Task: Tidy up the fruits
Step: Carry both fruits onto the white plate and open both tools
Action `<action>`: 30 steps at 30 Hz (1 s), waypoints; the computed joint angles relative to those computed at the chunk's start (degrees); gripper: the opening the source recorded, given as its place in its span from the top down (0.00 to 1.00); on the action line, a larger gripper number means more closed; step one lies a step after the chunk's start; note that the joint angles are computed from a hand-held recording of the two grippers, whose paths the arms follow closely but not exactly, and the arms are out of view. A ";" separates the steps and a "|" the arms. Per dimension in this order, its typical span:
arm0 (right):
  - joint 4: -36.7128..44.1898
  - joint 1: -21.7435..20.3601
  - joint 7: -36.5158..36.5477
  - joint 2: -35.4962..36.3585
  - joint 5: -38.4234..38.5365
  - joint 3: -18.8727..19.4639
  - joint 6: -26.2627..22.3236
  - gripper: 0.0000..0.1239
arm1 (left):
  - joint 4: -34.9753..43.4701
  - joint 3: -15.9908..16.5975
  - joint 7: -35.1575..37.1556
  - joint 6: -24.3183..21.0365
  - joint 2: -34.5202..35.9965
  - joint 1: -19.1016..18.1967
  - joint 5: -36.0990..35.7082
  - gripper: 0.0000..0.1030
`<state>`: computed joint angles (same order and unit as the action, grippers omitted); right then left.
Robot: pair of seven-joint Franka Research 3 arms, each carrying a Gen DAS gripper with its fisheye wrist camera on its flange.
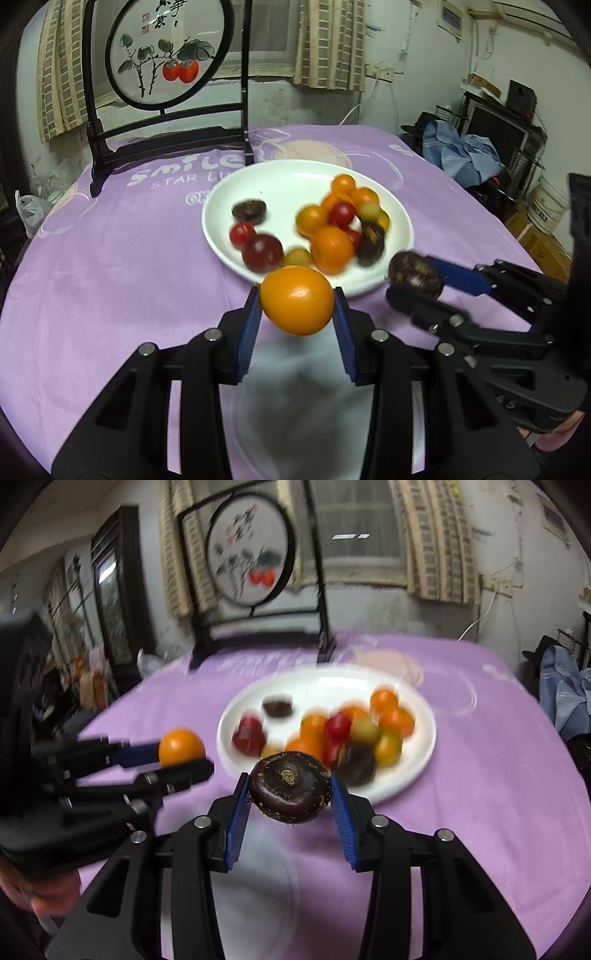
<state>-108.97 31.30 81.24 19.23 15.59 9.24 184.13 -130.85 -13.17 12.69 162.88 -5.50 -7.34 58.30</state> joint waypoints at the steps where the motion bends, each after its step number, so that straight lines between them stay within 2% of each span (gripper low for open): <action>1: 2.36 2.33 1.33 1.25 -0.47 -2.89 -0.56 0.65 | 1.29 0.09 0.38 -0.83 0.77 0.16 0.03 0.62; 3: 8.14 6.62 4.52 4.64 -1.90 -8.67 -2.20 0.65 | 4.50 0.66 1.63 -2.24 3.00 0.31 -0.40 0.62; 4: 10.30 7.20 5.61 5.98 -2.44 -9.81 -2.97 0.65 | 6.53 1.09 2.27 -2.93 4.54 0.34 -0.72 0.62; 7: 17.93 6.34 8.47 10.56 -3.52 -10.35 -7.77 0.65 | 11.75 2.70 3.25 -4.19 8.93 -0.02 -1.89 0.62; 10: 26.29 6.98 12.33 15.49 -7.00 -12.78 -14.70 0.65 | 16.12 4.33 7.27 -4.16 13.28 -0.35 -5.76 0.62; 15: 38.67 4.70 15.07 22.90 -11.05 -11.53 -23.76 0.65 | 22.51 6.32 12.04 -6.43 18.94 -1.34 -10.55 0.62; 20: 47.19 2.22 13.71 27.99 -12.00 -8.55 -30.04 0.65 | 26.09 8.26 14.18 -7.01 22.51 -2.50 -13.14 0.62; 27: 50.72 1.79 12.66 30.29 -12.21 -7.69 -33.12 0.65 | 27.51 9.43 17.21 -6.47 24.90 -3.22 -16.72 0.61; 30: 50.31 1.93 13.51 29.97 -12.36 -8.15 -32.98 0.64 | 27.34 10.76 14.87 -7.32 24.42 -4.56 -14.54 0.52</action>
<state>-58.67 33.23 94.76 49.20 3.23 1.09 151.15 -103.51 -2.41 27.56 155.56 18.92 -11.90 43.77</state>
